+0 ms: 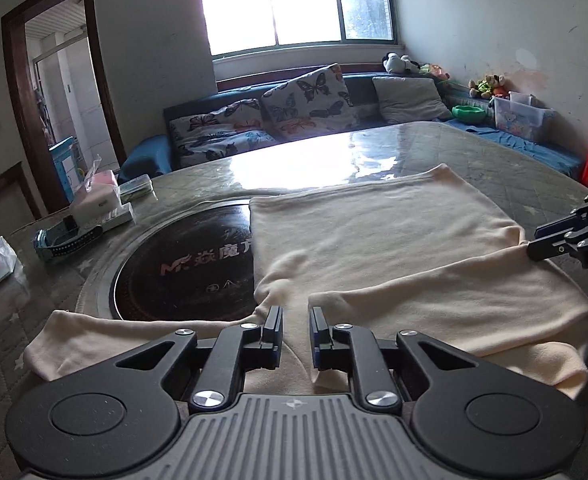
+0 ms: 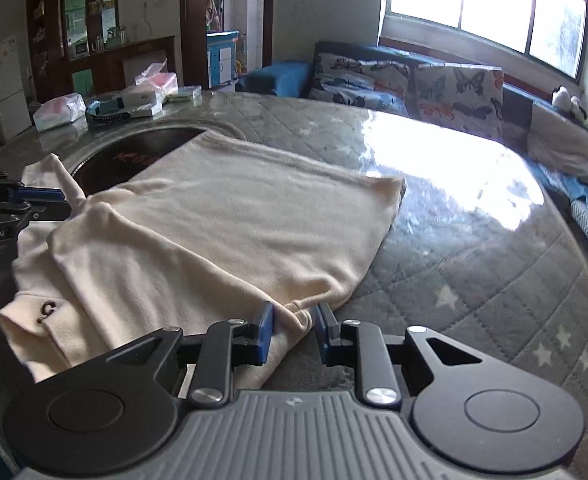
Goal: Fold clothes
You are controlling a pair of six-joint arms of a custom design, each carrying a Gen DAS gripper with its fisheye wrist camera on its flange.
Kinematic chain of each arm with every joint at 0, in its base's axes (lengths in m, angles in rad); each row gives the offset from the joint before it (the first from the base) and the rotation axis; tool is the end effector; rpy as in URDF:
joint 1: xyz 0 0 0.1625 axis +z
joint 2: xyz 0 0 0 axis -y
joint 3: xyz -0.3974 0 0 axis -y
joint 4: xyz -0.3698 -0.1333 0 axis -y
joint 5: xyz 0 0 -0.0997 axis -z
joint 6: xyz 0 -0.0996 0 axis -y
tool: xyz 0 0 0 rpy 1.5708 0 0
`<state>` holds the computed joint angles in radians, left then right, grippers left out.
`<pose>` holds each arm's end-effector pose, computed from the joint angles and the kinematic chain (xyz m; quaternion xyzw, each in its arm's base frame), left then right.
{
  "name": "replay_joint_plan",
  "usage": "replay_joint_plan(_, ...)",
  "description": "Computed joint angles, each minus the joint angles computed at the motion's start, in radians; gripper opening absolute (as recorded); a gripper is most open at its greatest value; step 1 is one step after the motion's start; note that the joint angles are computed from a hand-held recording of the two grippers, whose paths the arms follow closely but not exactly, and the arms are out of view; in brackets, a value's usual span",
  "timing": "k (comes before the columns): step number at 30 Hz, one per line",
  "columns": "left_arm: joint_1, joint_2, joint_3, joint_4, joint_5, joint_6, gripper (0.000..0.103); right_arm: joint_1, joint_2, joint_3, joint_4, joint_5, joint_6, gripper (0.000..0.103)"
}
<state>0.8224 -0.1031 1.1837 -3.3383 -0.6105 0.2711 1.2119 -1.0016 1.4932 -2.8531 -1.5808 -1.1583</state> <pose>-0.3071 -0.6465 -0.1038 0.2717 0.8049 -0.3930 0.3520 -0.1154 -0.6842 0.3235 0.3573 -0.8509 0.2764 0.2683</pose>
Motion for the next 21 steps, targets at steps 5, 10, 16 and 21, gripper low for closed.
replay_joint_plan(5,-0.002,0.013,-0.02,0.01,-0.068,0.019,0.016,0.008,-0.047,0.041,0.063,0.024,-0.048,0.023)
replay_joint_plan(10,0.01,0.021,-0.027,0.074,-0.11,-0.007,0.016,0.002,-0.097,0.106,0.124,0.021,-0.102,0.024)
replay_joint_plan(16,0.016,0.014,-0.013,0.075,-0.106,-0.024,0.02,0.0,-0.11,0.156,0.084,-0.003,-0.193,0.025)
replay_joint_plan(21,0.026,0.024,-0.065,0.087,-0.115,-0.036,0.02,0.022,-0.086,0.107,0.116,0.009,-0.177,0.025)
